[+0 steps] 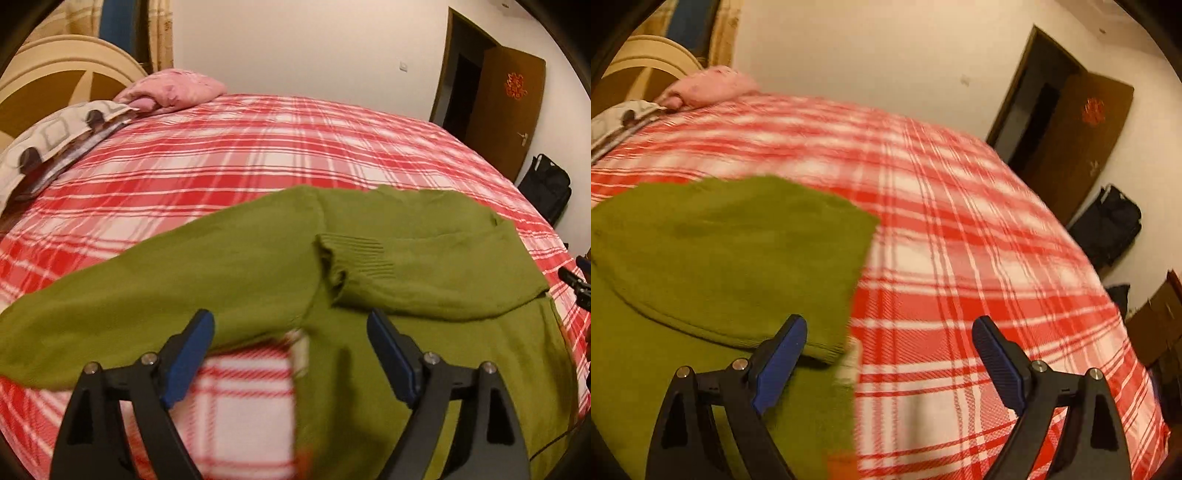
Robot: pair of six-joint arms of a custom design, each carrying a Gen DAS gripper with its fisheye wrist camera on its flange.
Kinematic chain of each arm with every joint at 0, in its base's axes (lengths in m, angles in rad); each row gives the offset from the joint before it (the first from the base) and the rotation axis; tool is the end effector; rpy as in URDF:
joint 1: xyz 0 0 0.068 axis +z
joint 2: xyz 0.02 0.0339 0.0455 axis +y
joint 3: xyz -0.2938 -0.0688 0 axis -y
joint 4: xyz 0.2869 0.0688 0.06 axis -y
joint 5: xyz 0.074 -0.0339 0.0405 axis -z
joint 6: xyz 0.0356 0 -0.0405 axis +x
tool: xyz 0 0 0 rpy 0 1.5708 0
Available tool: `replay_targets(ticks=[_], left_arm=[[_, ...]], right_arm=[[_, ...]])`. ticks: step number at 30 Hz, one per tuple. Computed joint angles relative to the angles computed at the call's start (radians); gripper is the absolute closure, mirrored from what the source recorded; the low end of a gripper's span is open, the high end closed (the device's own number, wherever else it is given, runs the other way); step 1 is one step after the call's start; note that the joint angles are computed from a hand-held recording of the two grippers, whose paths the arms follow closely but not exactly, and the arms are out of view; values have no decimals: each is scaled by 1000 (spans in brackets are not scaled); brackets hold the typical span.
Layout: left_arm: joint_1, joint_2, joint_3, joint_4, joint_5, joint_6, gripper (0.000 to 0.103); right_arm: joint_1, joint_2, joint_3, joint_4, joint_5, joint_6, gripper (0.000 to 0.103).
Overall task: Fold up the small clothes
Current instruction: 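Move the left tool to the other sleeve cuff and close on it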
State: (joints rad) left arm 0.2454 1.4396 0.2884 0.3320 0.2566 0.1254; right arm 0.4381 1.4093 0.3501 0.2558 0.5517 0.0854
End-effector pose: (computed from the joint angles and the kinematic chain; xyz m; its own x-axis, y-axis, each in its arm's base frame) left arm 0.2227 0.0465 0.0880 -0.7115 -0.0535 -0.7006 0.0223 0.9949 -0.0986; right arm 0.2234 0.0840 0.1076 -0.6521 -0.2253 -0.7239 0.0239 0.9482 -0.3166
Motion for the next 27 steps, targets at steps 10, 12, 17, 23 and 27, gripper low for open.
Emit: replay_targets(ticks=[10, 12, 17, 23, 27], left_arm=[[419, -48, -24, -4, 66, 263, 2], [497, -8, 7, 7, 76, 290, 2], [720, 119, 118, 19, 107, 338, 2], [915, 314, 267, 39, 122, 310, 2], [969, 432, 373, -25, 173, 270, 9]], right_arm=[[243, -66, 15, -100, -120, 57, 12], [272, -66, 27, -116, -139, 75, 12], [395, -80, 62, -192, -111, 132, 12], [566, -29, 102, -224, -48, 176, 12], [654, 13, 131, -241, -39, 199, 12]])
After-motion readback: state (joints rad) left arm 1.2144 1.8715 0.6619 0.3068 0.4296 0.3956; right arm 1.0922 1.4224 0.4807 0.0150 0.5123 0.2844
